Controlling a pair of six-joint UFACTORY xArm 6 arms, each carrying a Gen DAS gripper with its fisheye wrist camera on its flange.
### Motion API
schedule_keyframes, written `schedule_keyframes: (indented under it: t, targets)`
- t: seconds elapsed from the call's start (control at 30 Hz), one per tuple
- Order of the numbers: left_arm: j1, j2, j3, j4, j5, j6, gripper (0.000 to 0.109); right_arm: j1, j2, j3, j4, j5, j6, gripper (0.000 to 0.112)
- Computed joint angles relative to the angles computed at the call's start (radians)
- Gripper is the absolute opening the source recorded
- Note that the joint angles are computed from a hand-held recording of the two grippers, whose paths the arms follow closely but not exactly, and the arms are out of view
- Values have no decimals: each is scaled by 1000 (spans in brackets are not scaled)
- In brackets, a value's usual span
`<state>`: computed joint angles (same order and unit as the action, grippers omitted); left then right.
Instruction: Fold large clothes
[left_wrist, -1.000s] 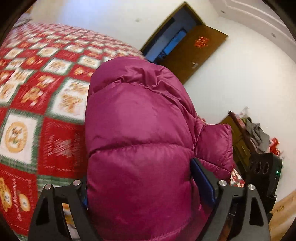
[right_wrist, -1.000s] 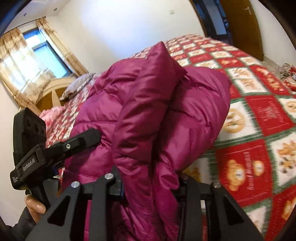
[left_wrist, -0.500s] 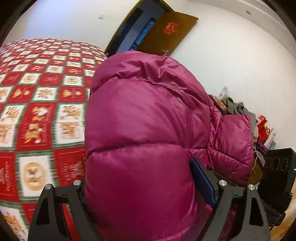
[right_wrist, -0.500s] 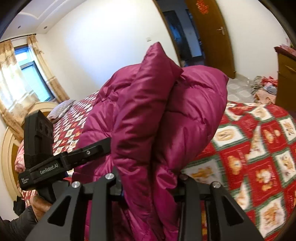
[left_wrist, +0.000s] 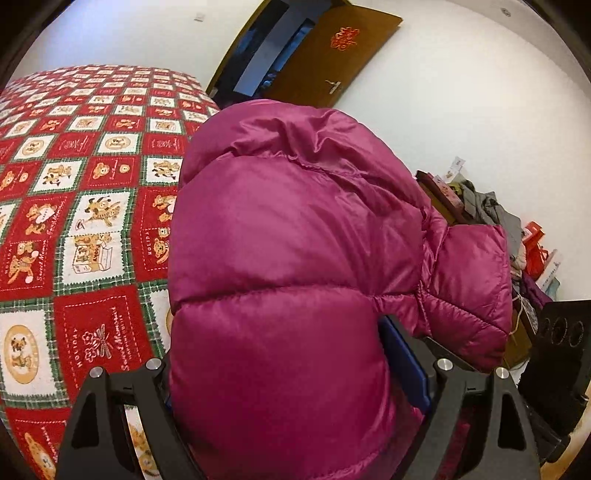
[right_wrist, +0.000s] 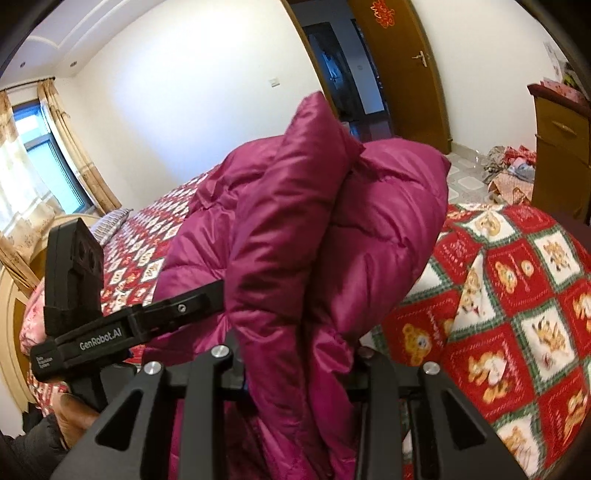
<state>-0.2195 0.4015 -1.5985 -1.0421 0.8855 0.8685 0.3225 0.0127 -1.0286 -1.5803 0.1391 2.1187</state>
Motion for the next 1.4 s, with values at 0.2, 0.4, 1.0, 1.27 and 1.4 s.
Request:
schedule_keyframes:
  t: [0.2, 0.4, 1.0, 1.27, 1.4]
  targets:
    - [-41, 76, -78, 66, -53, -89, 89, -38, 49, -22, 62, -22, -78, 33]
    - [-69, 154, -145, 162, -102, -189, 89, -100, 143, -63, 220, -126, -219, 33]
    - [-121, 232, -185, 373, -221, -284, 95, -155, 75, 39, 249, -87, -164, 61]
    - [-147, 209, -143, 485, -297, -345, 97, -40, -27, 9, 301, 201, -366, 38]
    - [-148, 210, -140, 509, -309, -352, 97, -33, 98, -86, 478, 222, -562, 34]
